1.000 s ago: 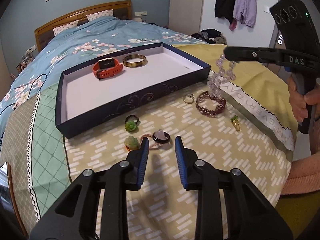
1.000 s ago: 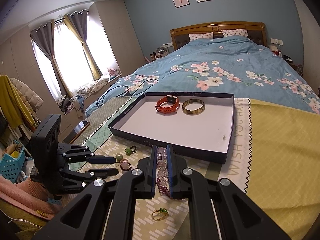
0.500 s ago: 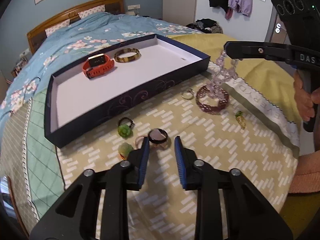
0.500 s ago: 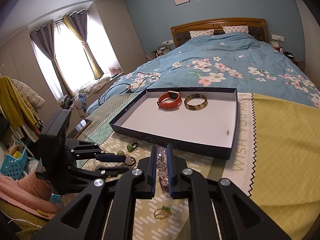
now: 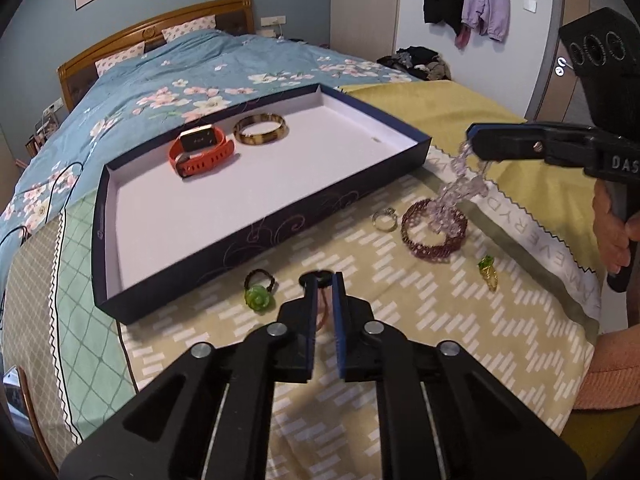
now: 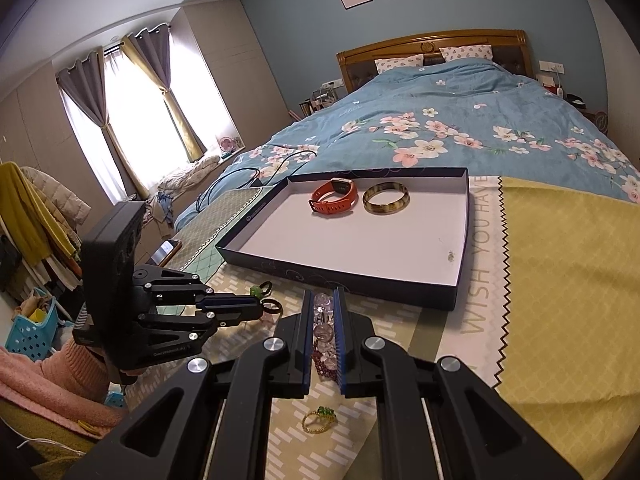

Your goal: Organize jewelry

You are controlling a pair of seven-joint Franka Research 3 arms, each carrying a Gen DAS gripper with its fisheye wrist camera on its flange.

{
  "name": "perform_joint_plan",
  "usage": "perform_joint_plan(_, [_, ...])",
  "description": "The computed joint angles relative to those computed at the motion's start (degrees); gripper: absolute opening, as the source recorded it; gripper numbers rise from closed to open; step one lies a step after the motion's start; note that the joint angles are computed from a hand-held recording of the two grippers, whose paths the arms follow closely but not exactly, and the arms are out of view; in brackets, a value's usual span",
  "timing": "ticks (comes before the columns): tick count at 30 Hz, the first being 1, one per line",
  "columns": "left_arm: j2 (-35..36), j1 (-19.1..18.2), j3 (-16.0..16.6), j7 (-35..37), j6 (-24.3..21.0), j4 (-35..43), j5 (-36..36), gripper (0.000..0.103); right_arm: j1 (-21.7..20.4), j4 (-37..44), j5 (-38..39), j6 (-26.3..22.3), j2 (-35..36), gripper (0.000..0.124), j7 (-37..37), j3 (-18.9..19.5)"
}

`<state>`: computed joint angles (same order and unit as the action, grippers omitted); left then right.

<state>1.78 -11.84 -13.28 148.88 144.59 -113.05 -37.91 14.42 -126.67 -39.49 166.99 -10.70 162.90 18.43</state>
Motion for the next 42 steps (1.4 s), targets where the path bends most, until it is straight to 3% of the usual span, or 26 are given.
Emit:
perform_joint_plan(2, [-0.13, 0.08, 0.08, -0.06, -0.19, -0.46, 0.41, 0.014, 1.06, -1.31, 2.74, 0.89, -0.85, 0.008, -2.24, -1.05])
perform_joint_plan(4, [-0.08, 0.12, 0.17, -0.83, -0.02, -0.85, 1.48, 0.030, 1.84, -2.48, 6.44, 1.82, -1.30, 0.008, -5.41, -1.74])
perform_joint_plan(10, [0.72, 0.57, 0.08, -1.04, -1.66, -0.07, 1.57, 0.029, 4.91, -6.01, 20.04, 3.21, -2.52, 0.008, -15.93, -3.13])
perform_joint_plan(12, [0.66, 0.54, -0.07, -1.04, -1.42, -0.29, 2.04, 0.025, 5.29, -7.01, 23.11, 3.19, -3.38, 0.008, -18.51, -2.87])
perform_joint_plan(13, [0.50, 0.56, -0.11, -0.82, -1.51, -0.42, 2.00, 0.015, 5.21, -7.35, 24.20, 3.00, -3.85, 0.008, -19.58, -2.49])
perform_joint_plan(16, [-0.53, 0.59, 0.04, 0.68, -2.38, -1.26, 1.57, 0.003, 6.35, -8.02, 28.94, 2.82, -4.59, 0.008, -24.16, -2.58])
perform_joint_plan(21, [-3.05, 0.42, 1.25, 3.96, -4.93, -3.45, -0.03, 0.004, 11.62, -7.68, 39.49, 0.81, -3.61, 0.010, -35.83, -5.61])
perform_joint_plan(25, [-4.26, 0.34, 2.45, 4.83, -6.65, -4.30, -0.80, 0.007, 9.03, -7.79, 39.76, 2.25, -3.40, 0.012, -35.82, -3.32])
perform_joint_plan(27, [-4.41, 0.32, 2.85, 5.15, -6.77, -4.20, -2.14, 0.012, 5.21, -7.79, 36.65, 3.36, -3.55, 0.013, -32.02, -0.75])
perform_joint_plan(29, [-4.26, 0.19, 2.85, 4.74, -5.69, -4.08, -2.60, 0.025, -1.02, -6.19, 29.55, 1.15, -3.15, 0.016, -24.95, 3.56])
perform_joint_plan(31, [-3.59, 0.03, 2.71, 4.05, -5.09, -3.35, -2.92, 0.026, -2.35, -4.93, 25.97, -0.02, -2.03, 0.016, -21.47, 3.71])
perform_joint_plan(35, [-2.81, 0.11, 2.27, 2.36, -5.05, -2.41, -2.63, 0.026, -0.30, -3.43, 23.20, -1.94, -0.03, 0.016, -19.87, 1.40])
perform_joint_plan(37, [-3.37, 0.17, 2.24, 3.11, -4.97, -3.13, -2.71, 0.028, 1.91, -4.33, 24.13, -0.62, -0.32, 0.016, -20.98, -0.44])
perform_joint_plan(40, [-4.09, 0.16, 2.47, 3.49, -4.74, -4.28, -2.09, 0.030, 5.80, -5.12, 28.97, -1.32, -0.76, 0.031, -26.07, -2.96])
perform_joint_plan(42, [-4.11, 0.16, 2.66, 2.98, -4.63, -4.62, -1.48, 0.031, 6.91, -5.18, 30.53, -2.33, -0.77, 0.033, -27.86, -3.13])
